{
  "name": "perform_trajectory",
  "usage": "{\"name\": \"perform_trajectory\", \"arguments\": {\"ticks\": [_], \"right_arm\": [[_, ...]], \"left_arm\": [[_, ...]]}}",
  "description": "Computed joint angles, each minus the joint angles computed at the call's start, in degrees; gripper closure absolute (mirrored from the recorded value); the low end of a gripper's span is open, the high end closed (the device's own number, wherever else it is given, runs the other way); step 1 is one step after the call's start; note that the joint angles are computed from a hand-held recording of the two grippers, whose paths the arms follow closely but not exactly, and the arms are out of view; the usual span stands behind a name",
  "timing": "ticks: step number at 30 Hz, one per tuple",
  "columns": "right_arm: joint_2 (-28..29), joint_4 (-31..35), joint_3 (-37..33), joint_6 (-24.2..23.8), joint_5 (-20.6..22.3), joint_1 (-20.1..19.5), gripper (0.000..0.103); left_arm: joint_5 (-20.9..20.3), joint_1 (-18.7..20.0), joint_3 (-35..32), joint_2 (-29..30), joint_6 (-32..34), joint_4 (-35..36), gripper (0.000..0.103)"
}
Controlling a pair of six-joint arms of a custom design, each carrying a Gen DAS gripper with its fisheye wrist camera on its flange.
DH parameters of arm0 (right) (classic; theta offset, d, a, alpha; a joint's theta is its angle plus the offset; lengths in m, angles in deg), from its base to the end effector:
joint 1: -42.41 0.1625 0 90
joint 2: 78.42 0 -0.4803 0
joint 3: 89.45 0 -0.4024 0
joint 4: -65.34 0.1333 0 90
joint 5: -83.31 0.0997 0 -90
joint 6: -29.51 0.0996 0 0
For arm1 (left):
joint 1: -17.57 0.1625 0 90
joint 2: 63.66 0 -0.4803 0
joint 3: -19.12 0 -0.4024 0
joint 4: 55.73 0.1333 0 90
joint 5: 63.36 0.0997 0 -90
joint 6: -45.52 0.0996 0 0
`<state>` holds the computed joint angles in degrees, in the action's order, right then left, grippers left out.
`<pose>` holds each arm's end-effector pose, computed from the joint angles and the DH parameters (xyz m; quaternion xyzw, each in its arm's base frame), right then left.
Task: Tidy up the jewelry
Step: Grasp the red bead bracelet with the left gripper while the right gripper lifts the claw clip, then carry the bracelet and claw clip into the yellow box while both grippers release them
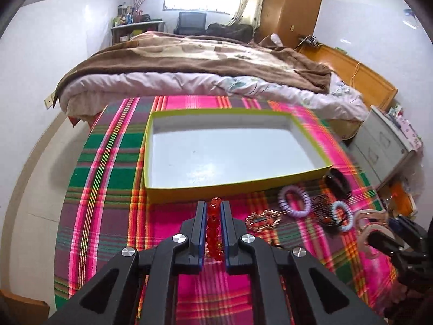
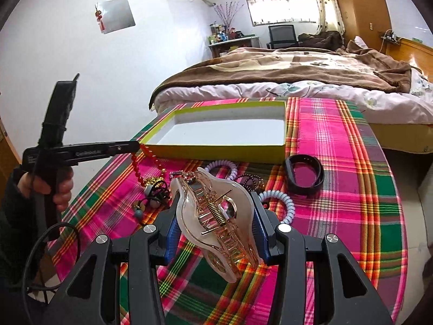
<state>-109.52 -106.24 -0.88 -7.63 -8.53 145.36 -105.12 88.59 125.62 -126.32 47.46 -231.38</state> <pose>0.2970 -0.7109 0.0212 0.4109 -0.8873 0.2009 0.0591 -0.0084 -0.6627 0.3275 0.0114 0.8649 -0.3786 0.3293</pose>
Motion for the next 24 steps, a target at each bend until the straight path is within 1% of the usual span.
{"name": "perform_trajectory", "arguments": {"ticks": [5,8,11,13,17,24], "right_arm": [[-0.39,-2.0,0.53,0.63,0.02,0.35,0.057],[-0.48,-2.58,0.42,1.05,0.11,0.45,0.057],[-0.25,-2.49,-0.36,1.55,-0.18,0.67,0.057],[-0.08,-2.48,-0.91,1.94,-0.23,0.84,0.057],[0.81,-1.87,-3.45,2.52,-1.25,1.66,0.057],[4.09,1.28,-10.99,2.73,-3.28,3.29,0.057]], "left_arm": [[-0.87,-1.25,0.73,-0.9,0.79,-1.3,0.093],[-0.78,-1.6,1.21,-1.42,0.17,-1.16,0.093],[-2.42,-1.8,1.19,-2.18,-0.29,-1.08,0.093],[-1.46,-2.52,1.01,-2.03,1.39,-2.63,0.093],[-1.19,-3.24,-0.29,-2.06,3.01,-2.78,0.093],[-1.35,-3.39,-3.5,-1.81,5.38,-2.31,0.093]]}}
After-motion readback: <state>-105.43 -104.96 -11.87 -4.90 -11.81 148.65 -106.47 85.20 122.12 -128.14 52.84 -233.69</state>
